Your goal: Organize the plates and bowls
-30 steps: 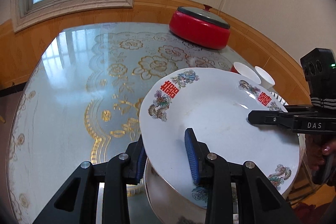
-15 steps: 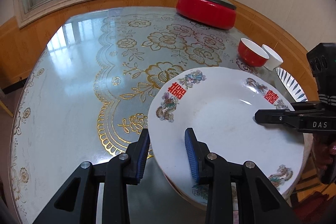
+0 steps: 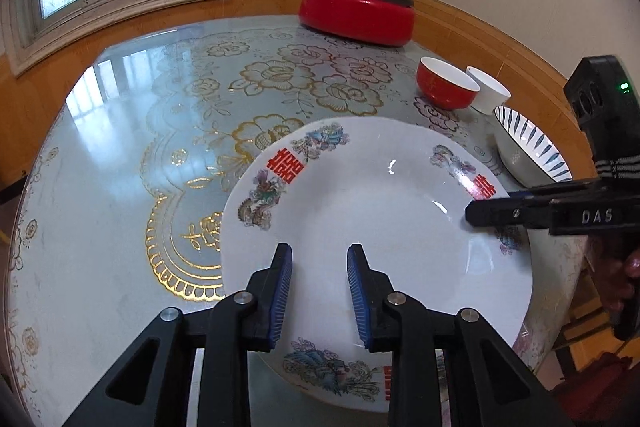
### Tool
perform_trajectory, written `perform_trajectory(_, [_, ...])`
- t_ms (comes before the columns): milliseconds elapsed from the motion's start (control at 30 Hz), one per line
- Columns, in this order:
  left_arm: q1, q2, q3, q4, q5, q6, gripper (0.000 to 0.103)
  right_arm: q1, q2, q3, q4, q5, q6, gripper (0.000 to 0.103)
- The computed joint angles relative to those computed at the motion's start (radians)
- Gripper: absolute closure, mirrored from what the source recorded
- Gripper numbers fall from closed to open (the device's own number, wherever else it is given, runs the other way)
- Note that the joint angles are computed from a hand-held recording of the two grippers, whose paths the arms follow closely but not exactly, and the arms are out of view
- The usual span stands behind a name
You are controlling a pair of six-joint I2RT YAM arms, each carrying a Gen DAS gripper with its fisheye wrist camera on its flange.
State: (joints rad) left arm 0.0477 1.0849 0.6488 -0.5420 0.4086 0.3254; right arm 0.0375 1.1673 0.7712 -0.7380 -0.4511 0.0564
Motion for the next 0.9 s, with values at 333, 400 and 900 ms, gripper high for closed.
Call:
perform_trajectory(333, [0.050, -0.052, 0.004, -0.046, 0.035, 0.005, 0.069, 0.067, -0.059, 0.012, -0.036, 0.122, 0.040, 0.080])
perform_trajectory(400, [0.076, -0.068, 0.009, -0.045, 0.026, 0.012, 0.056, 0.095, -0.079, 0.019, -0.053, 0.195, 0.050, 0.080])
perform_trajectory(900, [0.157, 0.032, 0.046, -0.050, 0.022, 0.050, 0.038, 0.160, -0.152, -0.029, -0.058, 0.274, 0.178, 0.078])
